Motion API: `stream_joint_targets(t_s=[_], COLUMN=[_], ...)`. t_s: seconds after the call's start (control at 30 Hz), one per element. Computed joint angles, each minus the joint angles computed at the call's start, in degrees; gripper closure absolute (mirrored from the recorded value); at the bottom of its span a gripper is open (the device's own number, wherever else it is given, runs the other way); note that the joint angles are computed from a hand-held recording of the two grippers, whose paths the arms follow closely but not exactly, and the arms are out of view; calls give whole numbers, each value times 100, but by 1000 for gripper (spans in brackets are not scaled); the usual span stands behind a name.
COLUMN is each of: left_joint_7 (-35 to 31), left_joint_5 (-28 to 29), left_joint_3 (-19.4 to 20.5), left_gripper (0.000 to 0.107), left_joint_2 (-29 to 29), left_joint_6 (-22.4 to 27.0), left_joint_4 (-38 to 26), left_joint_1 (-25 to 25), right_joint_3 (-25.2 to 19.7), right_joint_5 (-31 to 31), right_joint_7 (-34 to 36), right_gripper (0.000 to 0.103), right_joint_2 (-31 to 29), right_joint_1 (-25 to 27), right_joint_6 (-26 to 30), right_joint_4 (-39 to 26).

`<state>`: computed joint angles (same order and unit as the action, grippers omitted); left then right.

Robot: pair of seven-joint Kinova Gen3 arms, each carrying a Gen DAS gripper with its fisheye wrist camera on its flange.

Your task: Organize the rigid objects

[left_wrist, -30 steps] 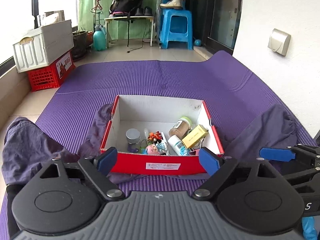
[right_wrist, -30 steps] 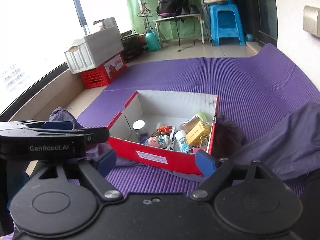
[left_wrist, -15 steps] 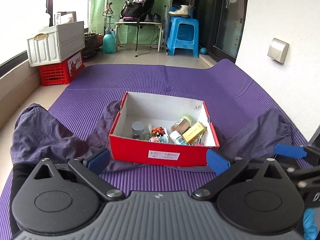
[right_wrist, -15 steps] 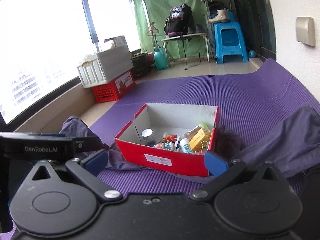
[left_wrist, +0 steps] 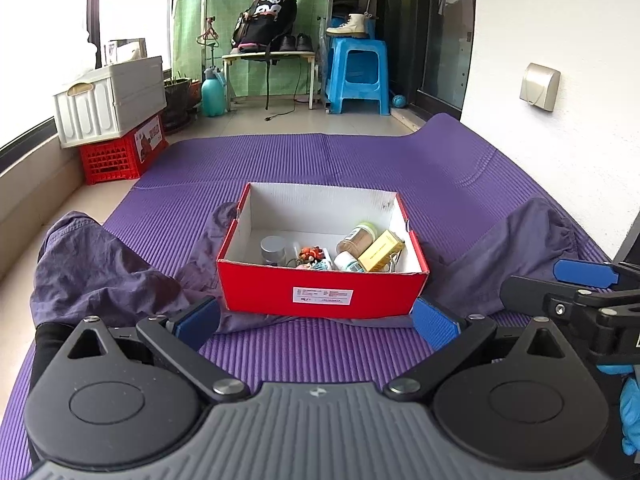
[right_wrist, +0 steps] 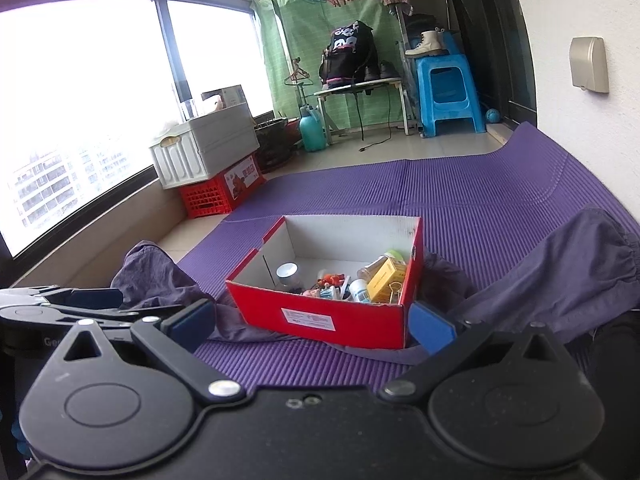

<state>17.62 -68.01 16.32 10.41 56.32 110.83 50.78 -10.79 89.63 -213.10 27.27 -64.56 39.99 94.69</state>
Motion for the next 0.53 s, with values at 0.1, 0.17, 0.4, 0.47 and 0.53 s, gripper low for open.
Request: stream_joint_targets(t_s=[0.1, 0.17, 0.4, 0.47, 0.53], left_joint_7=[52, 84, 111, 136, 119], left_joint_5=[-44, -65, -56, -53, -55], left_joint_3=[13, 23, 54, 54, 59], left_gripper=[4, 4, 4, 4, 4], left_joint_2=[-10, -24, 6, -8, -32], left_joint_6=[-6, -44, 69, 69, 33], left_joint_4=[17, 38, 16, 26, 39], left_joint_1=[27, 28, 91, 100, 88], right_joint_3=[-6, -17, -55, -60, -61], right_joint_5=[9, 14, 26, 8, 7], right_joint_7=[-26, -18, -58, -75, -104], right_gripper=[0, 0, 0, 0, 0], right_joint_2=[-11, -23, -33, -41, -55], right_joint_1=[5, 0, -17, -36, -35], right_joint_6=[-17, -7, 25, 58, 63], right_joint_4=[18, 40, 59, 73, 97])
